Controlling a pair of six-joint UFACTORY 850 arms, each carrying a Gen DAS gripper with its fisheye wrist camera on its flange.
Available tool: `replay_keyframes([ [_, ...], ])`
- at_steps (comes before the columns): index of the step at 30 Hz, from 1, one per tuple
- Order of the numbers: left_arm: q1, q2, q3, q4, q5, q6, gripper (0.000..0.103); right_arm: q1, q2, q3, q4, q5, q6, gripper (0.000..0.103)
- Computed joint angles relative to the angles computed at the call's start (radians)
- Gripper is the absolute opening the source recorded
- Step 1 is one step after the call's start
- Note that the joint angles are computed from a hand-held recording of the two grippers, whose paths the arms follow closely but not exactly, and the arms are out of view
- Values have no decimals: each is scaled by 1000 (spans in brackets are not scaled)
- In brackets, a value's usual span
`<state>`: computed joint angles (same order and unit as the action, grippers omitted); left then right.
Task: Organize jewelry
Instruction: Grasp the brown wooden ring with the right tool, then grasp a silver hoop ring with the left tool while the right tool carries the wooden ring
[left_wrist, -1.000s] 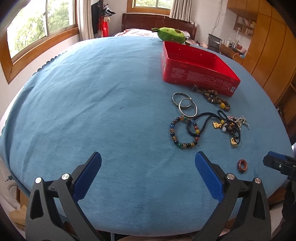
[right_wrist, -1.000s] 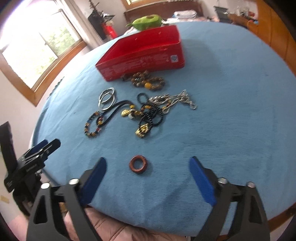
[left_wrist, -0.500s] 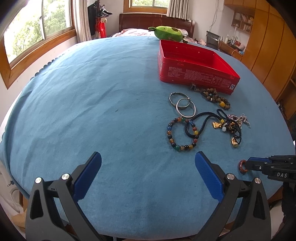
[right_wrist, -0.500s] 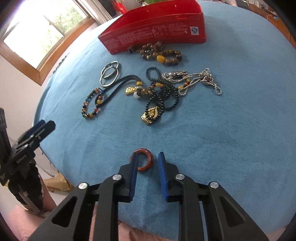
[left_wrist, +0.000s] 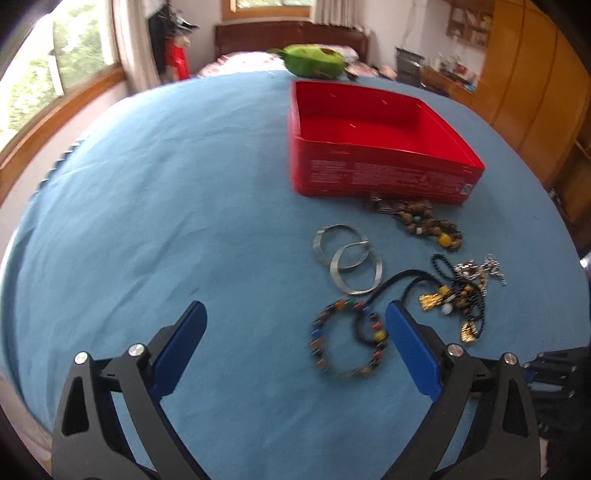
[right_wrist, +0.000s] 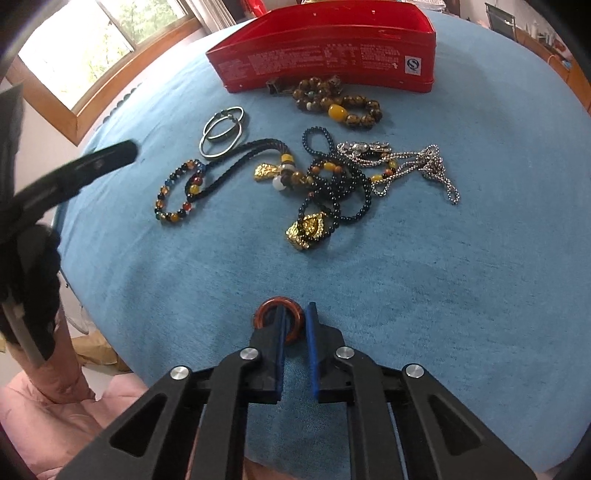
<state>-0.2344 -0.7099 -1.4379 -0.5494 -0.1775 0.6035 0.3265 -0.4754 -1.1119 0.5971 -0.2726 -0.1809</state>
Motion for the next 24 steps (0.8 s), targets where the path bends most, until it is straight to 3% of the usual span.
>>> replay_keyframes([
  [2,-2,-44,-79,11,-95,-7,74,-6,-4,-3,45,-6,-40,10],
  [5,-11,-104,-185,52,-196,-58,72,-15,-6,-4,95,-12,-86,10],
  [11,-34,-188,-312,266,-256,-274,61,-16,-6,-5,89,-11,-81,10],
  [14,-30,-228,-364,264,-308,-280,49,-19,-11,-10,97,-13,-90,10],
  [19,-24,-291,-442,201,-409,-241,41,-18,-12,-14,84,-12,-76,10],
  [21,-29,-293,-442,205,-392,-246,39,-19,-12,-12,89,-11,-81,10],
  [24,-36,-300,-452,225,-389,-280,29,-20,-9,-10,92,-11,-83,10],
])
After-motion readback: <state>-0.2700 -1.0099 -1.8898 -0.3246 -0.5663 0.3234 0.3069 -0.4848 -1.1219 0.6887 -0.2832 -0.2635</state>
